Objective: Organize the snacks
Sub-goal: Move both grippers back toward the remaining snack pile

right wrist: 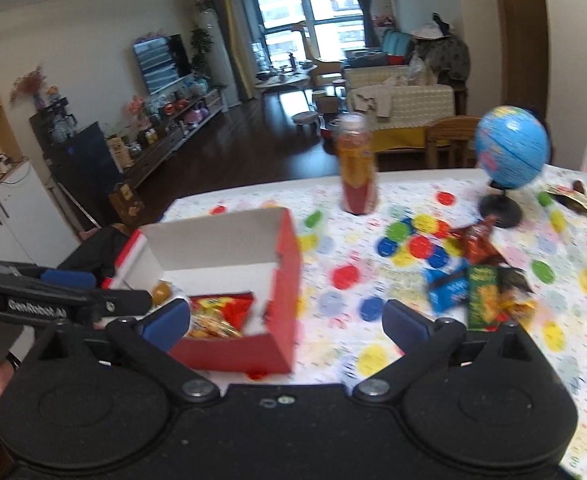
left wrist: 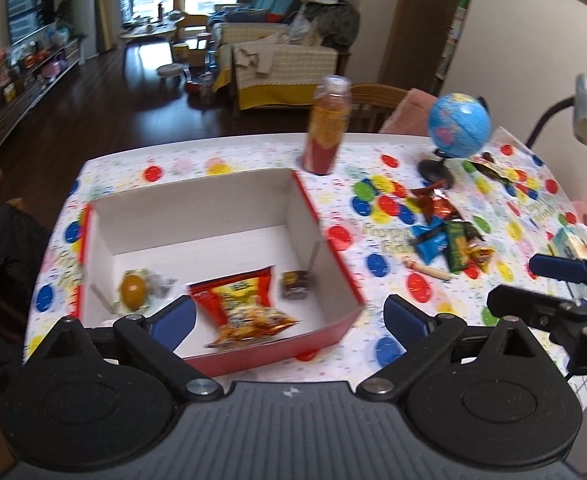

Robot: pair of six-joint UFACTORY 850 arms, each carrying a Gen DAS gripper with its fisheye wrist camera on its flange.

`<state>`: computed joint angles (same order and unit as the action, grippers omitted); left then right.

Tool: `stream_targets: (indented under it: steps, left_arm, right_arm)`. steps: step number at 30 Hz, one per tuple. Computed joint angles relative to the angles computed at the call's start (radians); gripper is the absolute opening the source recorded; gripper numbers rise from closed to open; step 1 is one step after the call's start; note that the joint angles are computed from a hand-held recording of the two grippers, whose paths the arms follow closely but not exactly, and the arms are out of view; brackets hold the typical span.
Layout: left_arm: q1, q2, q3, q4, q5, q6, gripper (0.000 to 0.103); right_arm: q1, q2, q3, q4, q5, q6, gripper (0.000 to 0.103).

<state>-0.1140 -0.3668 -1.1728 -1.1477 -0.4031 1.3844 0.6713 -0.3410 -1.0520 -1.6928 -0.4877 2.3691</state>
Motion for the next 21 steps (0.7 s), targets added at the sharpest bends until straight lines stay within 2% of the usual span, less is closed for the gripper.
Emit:
stream_targets:
  steps: [3,6,12,16,21]
  left_arm:
    - [-0.029,-0.002,0.011,-0.049,-0.007,0.036,0.101]
    - [-0.063,-0.014,0.01,-0.035,-0.012,0.011,0.101]
    - [-0.143,-0.063,-0.021,0.094,-0.017,-0.158,0.101]
    - [-0.204,-0.087,-0.016,0.094,0.027,-0.155,0.101]
    - [-0.273,-0.127,-0.026,0.153,0.093,-0.227,0.101]
  right_arm:
    - [0.0,0.039,0.067,0.009,-0.029,-0.002,0.103]
    - [-0.004,0.079,0.138,0.006,-0.042,0.006,0.102]
    - [-0.027,0.131,0.237,0.061,-0.046,-0.044,0.098]
    - [-0.064,0.152,0.292,0.072,-0.021,-0.043,0.091]
    - [-0.132,0.176,0.346,-0.001,0.022,0.002,0.088]
